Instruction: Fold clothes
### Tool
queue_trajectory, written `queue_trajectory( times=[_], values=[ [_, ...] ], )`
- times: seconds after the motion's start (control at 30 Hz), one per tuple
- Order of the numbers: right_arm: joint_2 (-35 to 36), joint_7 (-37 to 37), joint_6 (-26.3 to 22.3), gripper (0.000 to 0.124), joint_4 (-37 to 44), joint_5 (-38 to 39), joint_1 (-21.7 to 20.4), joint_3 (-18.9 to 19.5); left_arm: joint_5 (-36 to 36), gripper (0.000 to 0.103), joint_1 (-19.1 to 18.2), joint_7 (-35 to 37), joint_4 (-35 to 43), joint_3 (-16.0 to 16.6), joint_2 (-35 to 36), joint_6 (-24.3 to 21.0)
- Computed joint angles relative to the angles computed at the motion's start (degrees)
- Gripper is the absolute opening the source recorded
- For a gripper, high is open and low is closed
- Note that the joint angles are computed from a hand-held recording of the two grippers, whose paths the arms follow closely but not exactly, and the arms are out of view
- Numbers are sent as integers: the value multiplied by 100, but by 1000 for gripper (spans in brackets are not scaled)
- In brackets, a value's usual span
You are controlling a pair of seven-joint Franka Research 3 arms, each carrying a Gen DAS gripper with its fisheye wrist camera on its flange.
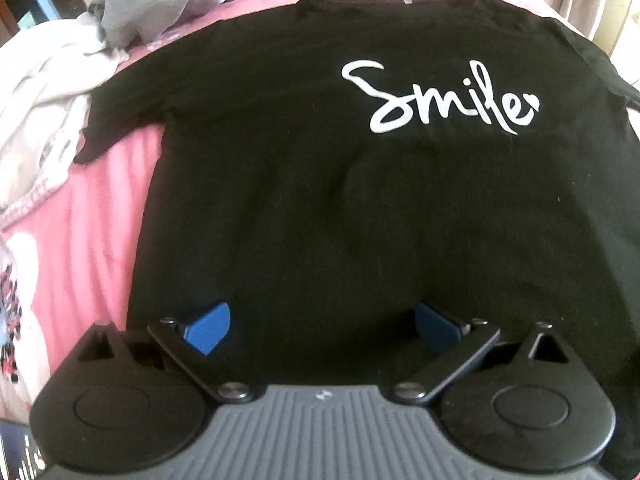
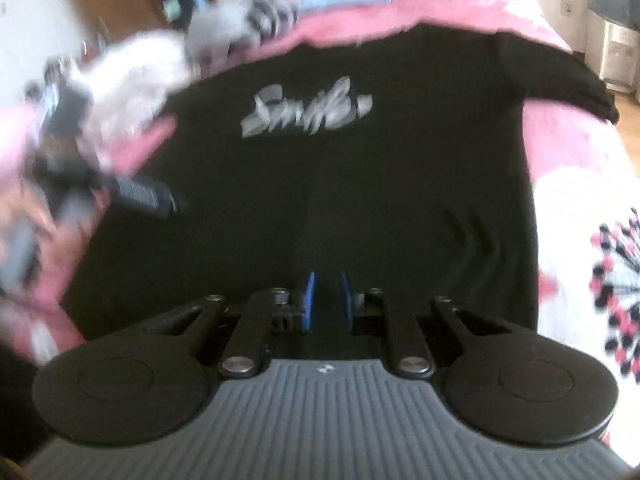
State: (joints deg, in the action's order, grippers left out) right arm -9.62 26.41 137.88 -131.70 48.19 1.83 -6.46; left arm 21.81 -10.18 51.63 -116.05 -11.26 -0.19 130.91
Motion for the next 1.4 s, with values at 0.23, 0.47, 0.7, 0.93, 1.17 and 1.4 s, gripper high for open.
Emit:
queue_trajectory(
  times=[0.23, 0.47, 0.7, 0.93, 1.17, 1.4],
  values=[
    [-363, 6, -51, 15, -114, 51, -70, -177, -33, 100, -48, -103, -87, -42, -126, -119],
    [-509, 470, -761, 15, -286, -878, -367, -175, -84, 100, -44, -211, -103, -34, -192, -275],
    [-377, 1161, -114, 15, -26, -298, -501, -366, 73, 100, -33, -339, -67, -46, -219, -299],
    [307, 1523, 41, 25, 759, 1018, -497, -391, 641, 100, -128, 188, 751, -107, 79, -304],
    [1171, 1889, 277, 32, 1811, 1858, -607, -77, 721, 100, -481, 989, 2614, -172, 1142, -1028],
    [1669, 1945, 226, 48, 2479, 2038, -851, 116, 748, 100, -1113, 1715, 4664, -25, 2536, -1708]
  ],
)
